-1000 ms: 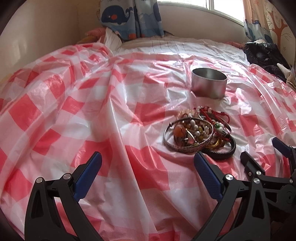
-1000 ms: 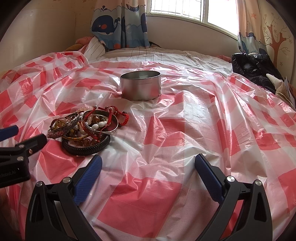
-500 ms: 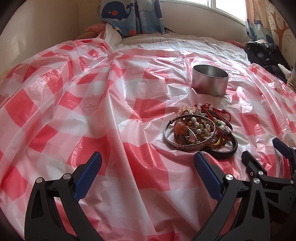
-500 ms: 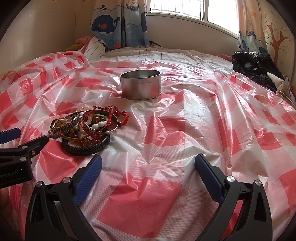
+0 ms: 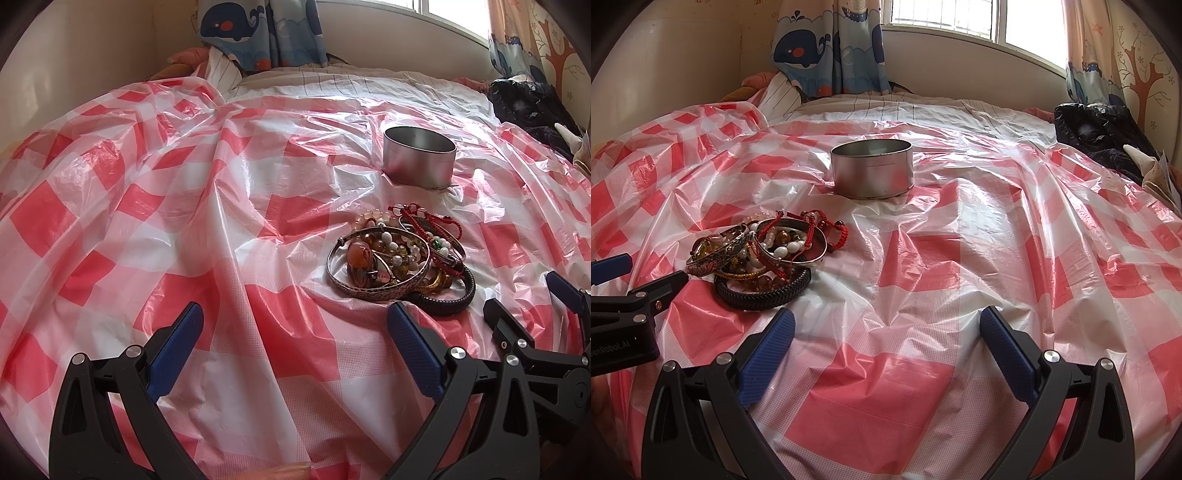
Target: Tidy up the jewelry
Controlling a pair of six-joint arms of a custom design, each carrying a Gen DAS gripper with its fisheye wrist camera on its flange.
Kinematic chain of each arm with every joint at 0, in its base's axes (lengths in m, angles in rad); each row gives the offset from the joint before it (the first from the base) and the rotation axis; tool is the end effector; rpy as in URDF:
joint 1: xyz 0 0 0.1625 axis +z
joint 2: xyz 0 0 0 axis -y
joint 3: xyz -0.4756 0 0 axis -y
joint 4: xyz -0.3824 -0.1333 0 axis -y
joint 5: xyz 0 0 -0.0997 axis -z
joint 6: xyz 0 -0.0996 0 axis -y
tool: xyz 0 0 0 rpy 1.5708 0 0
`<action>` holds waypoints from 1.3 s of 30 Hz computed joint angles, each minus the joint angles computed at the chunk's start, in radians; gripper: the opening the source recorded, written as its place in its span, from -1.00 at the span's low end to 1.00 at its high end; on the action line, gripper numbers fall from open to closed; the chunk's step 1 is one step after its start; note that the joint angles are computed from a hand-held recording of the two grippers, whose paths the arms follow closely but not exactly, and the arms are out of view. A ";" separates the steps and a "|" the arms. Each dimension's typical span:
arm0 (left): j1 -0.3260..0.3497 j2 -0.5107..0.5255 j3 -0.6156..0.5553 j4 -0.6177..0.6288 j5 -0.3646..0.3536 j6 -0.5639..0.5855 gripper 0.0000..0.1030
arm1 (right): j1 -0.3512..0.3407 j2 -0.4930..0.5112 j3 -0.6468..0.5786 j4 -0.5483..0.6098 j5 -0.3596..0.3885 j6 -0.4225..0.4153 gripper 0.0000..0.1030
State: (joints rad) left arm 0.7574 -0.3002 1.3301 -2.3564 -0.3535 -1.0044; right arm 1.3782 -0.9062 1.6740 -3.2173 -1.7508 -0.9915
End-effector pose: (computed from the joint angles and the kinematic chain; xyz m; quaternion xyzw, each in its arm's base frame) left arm -0.3817 -0.6729 -0.0822 -0.0083 0.8172 -0.3862 0.4276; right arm -0.0221 -0.7165 0.2855 0.3153 -0.8453 0.3061 0.3039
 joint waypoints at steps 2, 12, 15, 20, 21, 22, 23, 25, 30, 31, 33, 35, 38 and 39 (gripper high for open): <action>0.000 0.000 -0.001 -0.001 0.000 0.001 0.86 | 0.000 0.000 0.000 0.000 0.000 0.000 0.86; -0.017 0.023 -0.019 0.030 0.078 0.040 0.86 | 0.001 0.000 -0.001 0.000 -0.001 0.000 0.86; -0.013 0.016 -0.015 0.014 0.060 0.047 0.86 | 0.001 0.000 -0.001 0.000 -0.001 0.000 0.86; -0.012 0.015 -0.014 0.012 0.049 0.042 0.86 | 0.000 0.000 0.000 0.001 -0.001 0.000 0.86; -0.011 0.015 -0.014 0.005 0.049 0.045 0.86 | 0.000 0.000 0.000 0.001 -0.001 0.000 0.86; -0.011 0.014 -0.013 0.006 0.048 0.045 0.86 | 0.000 0.000 0.000 0.001 -0.001 0.000 0.86; -0.011 0.015 -0.014 0.007 0.047 0.043 0.86 | 0.000 0.000 0.000 0.001 -0.001 0.000 0.86; -0.010 0.015 -0.015 0.012 0.046 0.039 0.86 | 0.000 0.000 0.000 0.001 -0.001 0.000 0.86; -0.009 0.015 -0.018 0.028 0.048 0.030 0.86 | 0.000 0.000 0.000 0.001 -0.001 -0.001 0.86; -0.009 0.015 -0.018 0.032 0.048 0.027 0.86 | 0.000 0.000 0.000 0.001 -0.001 -0.001 0.86; -0.009 0.014 -0.017 0.033 0.047 0.025 0.86 | 0.000 0.000 0.000 0.001 -0.002 0.000 0.86; -0.009 0.014 -0.018 0.036 0.048 0.023 0.86 | 0.000 0.000 -0.001 0.001 -0.001 0.000 0.86; -0.009 0.014 -0.017 0.034 0.047 0.025 0.86 | 0.000 0.000 -0.001 0.001 -0.002 0.000 0.86; -0.009 0.014 -0.017 0.034 0.047 0.025 0.86 | 0.000 0.000 0.000 0.001 -0.002 0.000 0.86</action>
